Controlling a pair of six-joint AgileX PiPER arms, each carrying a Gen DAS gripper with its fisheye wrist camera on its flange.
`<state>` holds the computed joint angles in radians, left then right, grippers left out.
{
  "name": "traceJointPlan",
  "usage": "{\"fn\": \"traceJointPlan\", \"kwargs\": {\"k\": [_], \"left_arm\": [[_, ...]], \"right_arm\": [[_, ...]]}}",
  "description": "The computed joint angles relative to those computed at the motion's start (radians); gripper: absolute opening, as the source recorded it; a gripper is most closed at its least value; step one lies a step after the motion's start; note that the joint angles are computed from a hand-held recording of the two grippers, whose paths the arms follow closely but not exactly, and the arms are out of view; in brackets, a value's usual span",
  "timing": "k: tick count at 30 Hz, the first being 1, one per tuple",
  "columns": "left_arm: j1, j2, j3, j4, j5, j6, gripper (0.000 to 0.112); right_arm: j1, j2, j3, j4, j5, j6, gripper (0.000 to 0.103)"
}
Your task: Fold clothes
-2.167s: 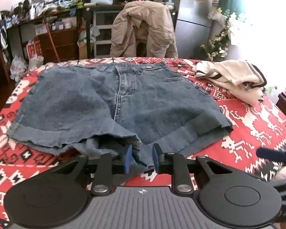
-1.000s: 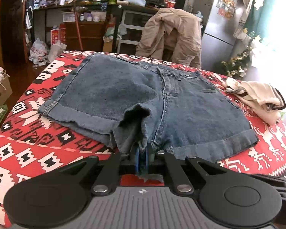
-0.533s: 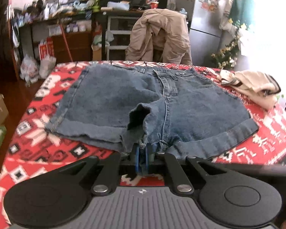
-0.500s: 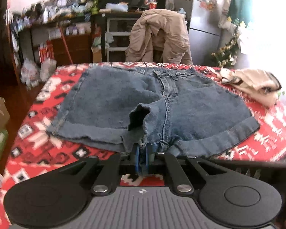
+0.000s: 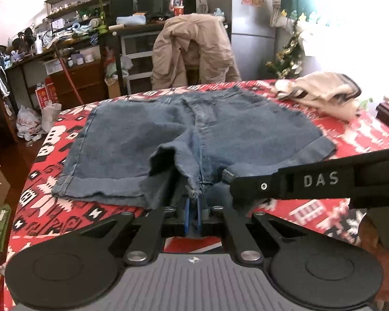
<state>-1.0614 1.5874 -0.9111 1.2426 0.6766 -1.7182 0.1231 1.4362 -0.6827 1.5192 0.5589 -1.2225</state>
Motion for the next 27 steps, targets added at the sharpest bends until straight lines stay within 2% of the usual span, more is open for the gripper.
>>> {"fn": "traceJointPlan", "kwargs": {"k": [3, 6, 9, 12, 14, 16, 20, 23, 27], "left_arm": [[-0.054, 0.001, -0.02, 0.019, 0.029, -0.001, 0.006], [-0.121, 0.048, -0.054, 0.038, 0.103, 0.026, 0.006], [-0.147, 0.098, -0.089, 0.02, 0.135, 0.067, 0.007], [-0.17, 0.133, -0.114, 0.008, 0.157, 0.097, 0.015], [-0.185, 0.158, -0.134, 0.0, 0.181, 0.114, 0.02], [-0.2, 0.186, -0.159, -0.002, 0.224, 0.119, 0.033], [-0.223, 0.268, -0.226, 0.011, 0.33, 0.157, 0.033], [-0.233, 0.342, -0.288, 0.018, 0.408, 0.246, 0.034], [-0.233, 0.4, -0.339, 0.03, 0.448, 0.342, 0.035]], "right_arm": [[-0.084, -0.072, 0.018, -0.076, 0.086, 0.028, 0.006], [-0.179, -0.132, 0.019, -0.151, 0.191, 0.054, 0.006], [-0.228, -0.109, -0.004, -0.201, 0.255, 0.101, 0.006], [-0.269, -0.066, -0.018, -0.202, 0.329, 0.112, 0.007], [-0.297, -0.049, -0.012, -0.181, 0.357, 0.112, 0.016], [-0.322, -0.036, -0.015, -0.19, 0.374, 0.123, 0.018], [-0.402, -0.029, -0.005, -0.205, 0.422, 0.098, 0.019], [-0.436, -0.023, -0.021, -0.221, 0.445, 0.107, 0.022], [-0.49, -0.023, -0.02, -0.238, 0.474, 0.099, 0.024]]}}
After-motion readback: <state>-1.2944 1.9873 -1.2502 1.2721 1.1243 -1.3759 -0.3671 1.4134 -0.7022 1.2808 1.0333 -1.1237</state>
